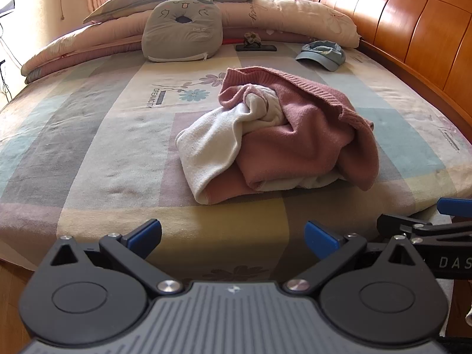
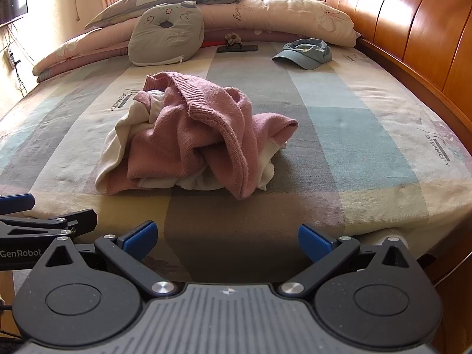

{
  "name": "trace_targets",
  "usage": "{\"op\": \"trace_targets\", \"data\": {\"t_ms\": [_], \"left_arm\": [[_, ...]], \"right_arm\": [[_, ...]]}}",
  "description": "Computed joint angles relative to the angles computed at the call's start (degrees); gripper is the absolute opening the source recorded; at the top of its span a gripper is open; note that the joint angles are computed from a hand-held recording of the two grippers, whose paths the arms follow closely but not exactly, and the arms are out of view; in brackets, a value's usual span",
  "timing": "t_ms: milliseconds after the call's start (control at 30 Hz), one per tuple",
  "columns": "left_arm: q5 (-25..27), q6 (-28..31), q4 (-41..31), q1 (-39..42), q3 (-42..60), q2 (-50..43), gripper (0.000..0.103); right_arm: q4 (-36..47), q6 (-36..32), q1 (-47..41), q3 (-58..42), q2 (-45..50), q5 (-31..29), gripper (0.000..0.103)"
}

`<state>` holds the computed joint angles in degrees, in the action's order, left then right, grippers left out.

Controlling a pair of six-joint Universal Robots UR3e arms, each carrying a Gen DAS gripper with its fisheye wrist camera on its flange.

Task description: Fold clothes

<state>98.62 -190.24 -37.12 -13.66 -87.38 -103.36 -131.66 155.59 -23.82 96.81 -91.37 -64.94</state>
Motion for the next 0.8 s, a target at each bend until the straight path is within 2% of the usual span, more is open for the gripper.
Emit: {"op": "trace_targets", "data": {"t_ms": [800], "left_arm": [[-0.1, -0.4, -0.7, 0.3, 0.3, -0.1, 0.102]], "right_arm": [[0.5, -0.3, 0.6, -0.9, 0.6, -0.5, 0.103]]}}
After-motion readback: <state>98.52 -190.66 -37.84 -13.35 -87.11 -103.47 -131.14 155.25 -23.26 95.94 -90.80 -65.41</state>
